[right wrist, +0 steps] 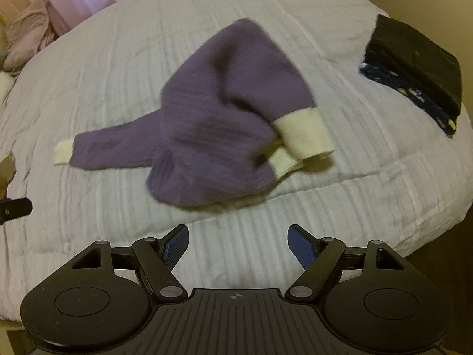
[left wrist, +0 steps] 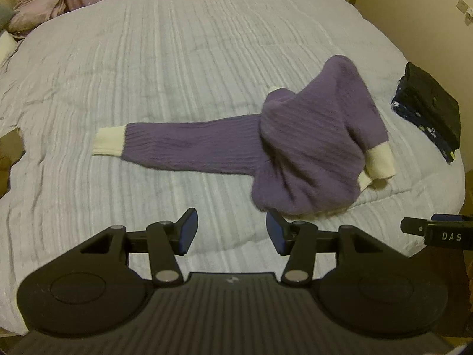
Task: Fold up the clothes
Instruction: 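Lay the cardigan on the bed and open both grippers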
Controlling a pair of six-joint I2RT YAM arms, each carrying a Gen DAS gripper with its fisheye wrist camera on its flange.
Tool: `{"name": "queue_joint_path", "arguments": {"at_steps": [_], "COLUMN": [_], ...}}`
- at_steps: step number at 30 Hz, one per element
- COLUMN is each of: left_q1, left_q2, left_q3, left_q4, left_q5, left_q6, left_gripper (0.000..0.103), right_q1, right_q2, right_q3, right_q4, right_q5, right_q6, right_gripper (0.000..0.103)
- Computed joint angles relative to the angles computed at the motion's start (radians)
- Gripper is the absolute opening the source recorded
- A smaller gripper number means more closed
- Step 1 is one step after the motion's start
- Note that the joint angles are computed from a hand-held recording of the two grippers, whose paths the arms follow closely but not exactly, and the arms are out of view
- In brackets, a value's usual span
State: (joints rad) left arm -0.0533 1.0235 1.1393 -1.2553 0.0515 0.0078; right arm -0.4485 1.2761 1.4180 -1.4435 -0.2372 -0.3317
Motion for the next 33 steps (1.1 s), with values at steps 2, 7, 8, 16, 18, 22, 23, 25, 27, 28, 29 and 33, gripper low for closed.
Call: {"name": "queue_joint_path", "arguments": {"at_steps": [2, 7, 8, 16, 18, 22, 23, 25, 27, 28, 29, 33], "left_q1": [-0.081, -0.247, -0.275, -0.416, -0.435, -0.456, -0.457, -0.455, -0.446, -0.441, -0.435, -0.407], "left_q2": [0.032, 0.134, 0.157, 0.332, 0.381, 0.479, 0.502, 0.546, 0.591, 0.614, 0.638, 0.762], "left_q3": [0.01, 0.042, 0.049, 0.097, 0.111, 0.139, 0.147, 0.168, 0.187, 0.197, 0.208, 0.253], "left_q4": [0.026, 0.087, 0.098, 0.202, 0.242, 0.326, 0.343, 0.374, 0.413, 0.435, 0.458, 0.578], "left_q5": [-0.032, -0.109, -0.12, -0.149, -0.157, -0.172, -0.17, -0.16, -0.137, -0.123, -0.109, -0.064], "left_q6": [-0.074, -0.216, -0.243, -0.358, -0.357, -0.333, -0.321, -0.298, -0.273, -0.261, -0.249, -0.212], "left_gripper": [0.05, 0.051, 0.051, 0.054, 0.054, 0.054, 0.054, 0.055, 0.06, 0.064, 0.064, 0.064], "right_q1": [-0.057, -0.153, -0.165, -0.234, -0.259, -0.315, -0.328, -0.351, -0.371, -0.376, -0.38, -0.384], "right_q2": [0.052, 0.182, 0.208, 0.361, 0.397, 0.487, 0.522, 0.579, 0.63, 0.651, 0.665, 0.666], "right_q3": [0.032, 0.102, 0.114, 0.149, 0.157, 0.209, 0.242, 0.297, 0.349, 0.372, 0.386, 0.374], "right_q4": [0.01, 0.038, 0.042, 0.091, 0.111, 0.142, 0.145, 0.156, 0.17, 0.173, 0.179, 0.194], "right_q5": [-0.01, -0.028, -0.031, -0.05, -0.039, 0.007, 0.021, 0.043, 0.065, 0.073, 0.08, 0.095], "right_q6": [-0.041, -0.112, -0.127, -0.191, -0.208, -0.216, -0.211, -0.2, -0.183, -0.175, -0.165, -0.138], "right_gripper": [0.077, 0.077, 0.077, 0.077, 0.077, 0.077, 0.077, 0.077, 0.077, 0.077, 0.077, 0.077]}}
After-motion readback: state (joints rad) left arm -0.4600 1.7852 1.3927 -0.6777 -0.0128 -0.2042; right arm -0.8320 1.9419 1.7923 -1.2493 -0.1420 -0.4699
